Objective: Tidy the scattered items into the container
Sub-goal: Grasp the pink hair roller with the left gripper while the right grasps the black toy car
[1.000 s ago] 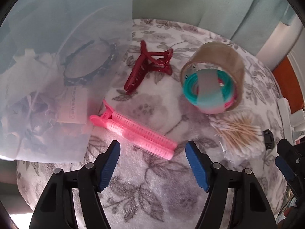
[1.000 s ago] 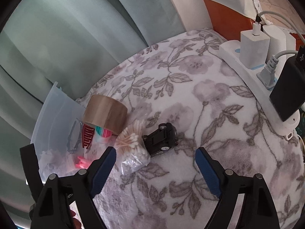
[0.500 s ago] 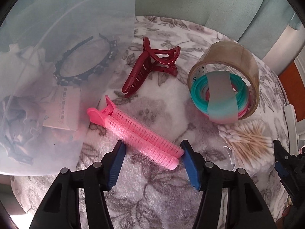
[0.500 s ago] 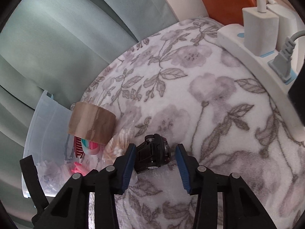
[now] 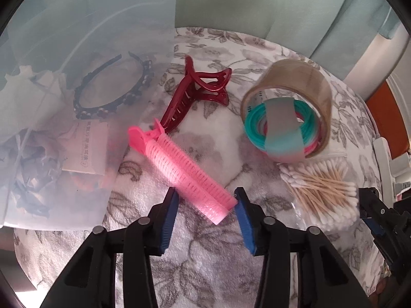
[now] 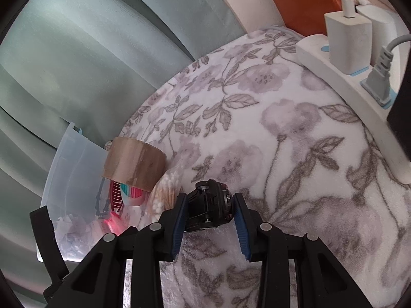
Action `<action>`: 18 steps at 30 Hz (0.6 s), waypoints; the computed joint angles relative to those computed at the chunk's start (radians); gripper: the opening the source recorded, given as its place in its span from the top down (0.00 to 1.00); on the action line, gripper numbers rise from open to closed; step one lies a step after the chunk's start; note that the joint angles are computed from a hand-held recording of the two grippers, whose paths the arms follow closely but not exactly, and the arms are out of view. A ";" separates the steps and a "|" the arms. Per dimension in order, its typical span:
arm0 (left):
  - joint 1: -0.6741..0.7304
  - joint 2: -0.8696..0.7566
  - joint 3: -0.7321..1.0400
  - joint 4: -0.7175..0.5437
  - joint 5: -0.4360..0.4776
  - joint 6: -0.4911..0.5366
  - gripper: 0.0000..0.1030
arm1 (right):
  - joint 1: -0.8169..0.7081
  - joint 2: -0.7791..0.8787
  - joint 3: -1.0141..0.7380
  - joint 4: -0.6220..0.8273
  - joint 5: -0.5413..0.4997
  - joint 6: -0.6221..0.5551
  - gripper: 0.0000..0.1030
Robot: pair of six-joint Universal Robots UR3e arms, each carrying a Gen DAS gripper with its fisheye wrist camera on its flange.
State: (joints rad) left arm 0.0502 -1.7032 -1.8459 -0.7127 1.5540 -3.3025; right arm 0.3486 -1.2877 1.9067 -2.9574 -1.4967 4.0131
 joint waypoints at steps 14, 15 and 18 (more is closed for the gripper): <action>-0.004 0.173 -0.079 -0.064 -0.036 0.087 0.65 | 0.034 -0.138 0.067 0.029 -0.031 0.011 0.64; -0.002 0.188 -0.086 -0.073 -0.036 0.092 0.65 | 0.039 -0.148 0.071 0.033 -0.033 0.013 0.64; 0.003 0.231 -0.103 -0.093 -0.035 0.108 0.66 | 0.049 -0.172 0.078 0.047 -0.032 0.026 0.64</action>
